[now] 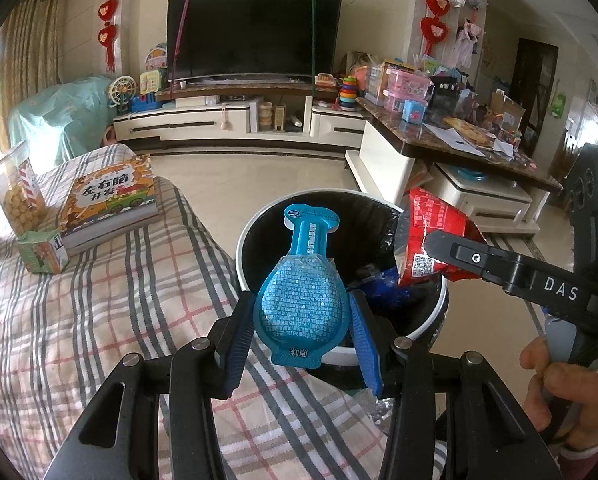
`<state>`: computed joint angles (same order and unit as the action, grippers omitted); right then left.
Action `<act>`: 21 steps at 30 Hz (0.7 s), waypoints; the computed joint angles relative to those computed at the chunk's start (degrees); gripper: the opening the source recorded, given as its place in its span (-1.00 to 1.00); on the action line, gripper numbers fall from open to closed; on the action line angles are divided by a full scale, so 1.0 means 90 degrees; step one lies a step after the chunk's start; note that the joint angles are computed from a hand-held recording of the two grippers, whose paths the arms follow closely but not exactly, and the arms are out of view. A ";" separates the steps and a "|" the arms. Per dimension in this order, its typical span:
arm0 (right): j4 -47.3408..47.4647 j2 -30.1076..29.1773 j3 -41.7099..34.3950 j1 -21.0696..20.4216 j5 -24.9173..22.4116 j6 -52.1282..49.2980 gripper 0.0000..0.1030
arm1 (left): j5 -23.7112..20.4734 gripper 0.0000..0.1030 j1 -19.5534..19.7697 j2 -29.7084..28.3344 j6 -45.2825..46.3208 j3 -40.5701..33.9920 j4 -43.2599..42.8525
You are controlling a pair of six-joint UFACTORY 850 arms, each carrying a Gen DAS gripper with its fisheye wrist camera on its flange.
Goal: Collect trash
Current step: 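Carry the blue toy and red snack bag over the trash bin, then lower both tools into the bin and open them to release the items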
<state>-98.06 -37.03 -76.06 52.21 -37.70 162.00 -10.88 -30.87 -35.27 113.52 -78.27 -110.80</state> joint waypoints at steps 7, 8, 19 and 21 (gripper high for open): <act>0.0093 -0.0011 -0.0067 -0.0064 0.0061 -0.0199 0.20 | 0.0054 -0.13 -0.0038 -0.0074 0.0023 -0.0117 0.0000; 0.0140 -0.0019 -0.0096 -0.0073 0.0068 -0.0273 0.20 | 0.0066 -0.13 -0.0045 -0.0092 -0.0004 -0.0147 0.0029; 0.0321 -0.0055 -0.0206 -0.0158 0.0224 -0.0604 0.20 | 0.0185 -0.13 -0.0094 -0.0225 -0.0496 -0.0362 0.0519; 0.0341 -0.0064 -0.0220 -0.0177 0.0256 -0.0631 0.20 | 0.0207 -0.13 -0.0111 -0.0249 -0.0694 -0.0395 0.0702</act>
<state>-94.99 -37.60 -78.04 50.62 -35.39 156.32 -9.01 -31.86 -37.51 107.28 -81.83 -104.48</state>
